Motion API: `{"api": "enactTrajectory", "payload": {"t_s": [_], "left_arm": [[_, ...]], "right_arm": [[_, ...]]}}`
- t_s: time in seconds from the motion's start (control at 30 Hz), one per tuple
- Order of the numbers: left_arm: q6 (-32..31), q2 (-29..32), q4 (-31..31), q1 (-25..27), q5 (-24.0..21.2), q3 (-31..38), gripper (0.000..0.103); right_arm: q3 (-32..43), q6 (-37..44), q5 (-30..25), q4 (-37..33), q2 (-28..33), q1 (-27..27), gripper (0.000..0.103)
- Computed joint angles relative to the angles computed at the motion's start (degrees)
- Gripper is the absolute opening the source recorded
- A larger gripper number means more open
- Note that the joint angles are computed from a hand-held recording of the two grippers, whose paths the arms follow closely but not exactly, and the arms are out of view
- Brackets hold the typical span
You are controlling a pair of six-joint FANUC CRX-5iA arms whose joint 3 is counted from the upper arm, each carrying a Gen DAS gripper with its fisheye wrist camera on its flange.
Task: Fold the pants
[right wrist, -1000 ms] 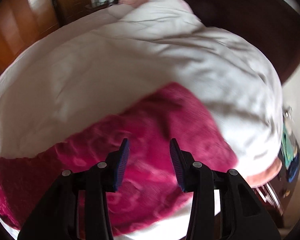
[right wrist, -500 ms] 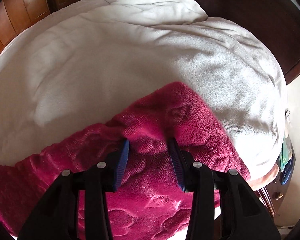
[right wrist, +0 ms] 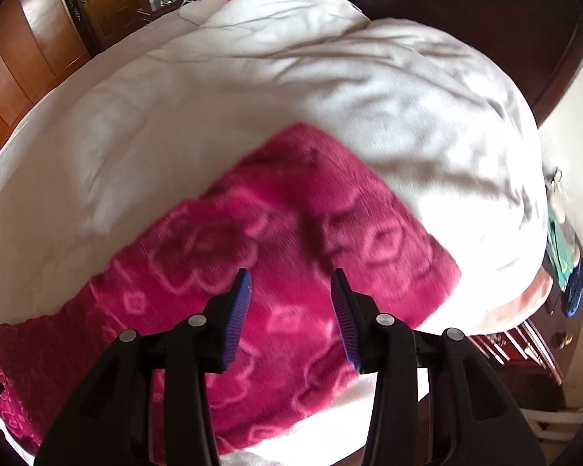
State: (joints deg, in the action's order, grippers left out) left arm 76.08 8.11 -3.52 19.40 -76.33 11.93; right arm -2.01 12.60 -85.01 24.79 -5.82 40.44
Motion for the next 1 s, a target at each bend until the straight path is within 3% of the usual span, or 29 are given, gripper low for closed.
{"api": "enactTrajectory", "payload": {"t_s": [0.67,0.73,0.83,1.0], "left_arm": [[1.32,-14.27,-4.91,12.47,-1.42,-12.74,0.06],[0.61,-15.64,-4.59,12.72,-1.5,-13.8,0.06],[-1.23,-18.07,-3.8,12.25,-1.63,-15.42,0.06],[-1.81,-20.63,-2.27,8.28,-3.11,-14.69,0.066]], "right_arm": [[-8.21,-6.05,0.58,-2.05,-8.64,5.19,0.044],[-9.76,-7.68,0.85,-2.27,-10.32,5.62,0.045],[-13.32,-12.22,1.92,-1.5,-14.42,6.97,0.059],[-20.0,-20.64,4.97,-1.13,-22.95,7.72,0.061]]}}
